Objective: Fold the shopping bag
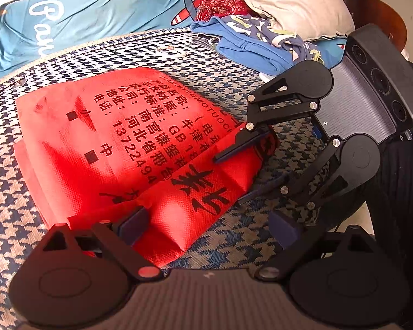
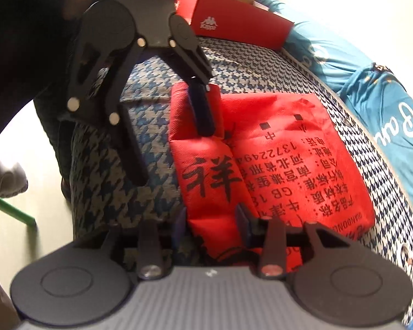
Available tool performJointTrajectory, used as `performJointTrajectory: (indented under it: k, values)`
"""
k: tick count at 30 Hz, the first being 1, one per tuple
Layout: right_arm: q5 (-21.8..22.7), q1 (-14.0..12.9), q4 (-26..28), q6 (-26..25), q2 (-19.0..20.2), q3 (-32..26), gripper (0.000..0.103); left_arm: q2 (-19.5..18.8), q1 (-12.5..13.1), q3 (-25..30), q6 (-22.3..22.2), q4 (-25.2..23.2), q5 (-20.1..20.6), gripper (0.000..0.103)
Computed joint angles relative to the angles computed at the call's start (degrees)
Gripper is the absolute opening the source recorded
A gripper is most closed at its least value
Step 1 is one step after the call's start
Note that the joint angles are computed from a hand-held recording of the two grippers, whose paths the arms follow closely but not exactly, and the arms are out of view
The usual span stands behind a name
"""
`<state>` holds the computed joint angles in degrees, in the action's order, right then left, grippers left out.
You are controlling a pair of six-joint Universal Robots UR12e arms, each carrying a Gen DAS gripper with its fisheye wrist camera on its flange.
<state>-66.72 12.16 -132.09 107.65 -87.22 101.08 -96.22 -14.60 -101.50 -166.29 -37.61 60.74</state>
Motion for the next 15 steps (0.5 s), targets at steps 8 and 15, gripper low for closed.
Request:
performJointTrajectory:
  k: [8, 15]
  values:
    - [0.68, -0.1, -2.41, -0.13, -0.54, 1.28, 0.046, 0.17, 0.18, -0.64, -0.13, 1.01, -0.37, 0.093]
    - [2.86, -0.64, -7.78, -5.11, -1.09, 3.67, 0.048, 0.21, 0.44, -0.87, -0.71, 1.34, -1.11, 0.094]
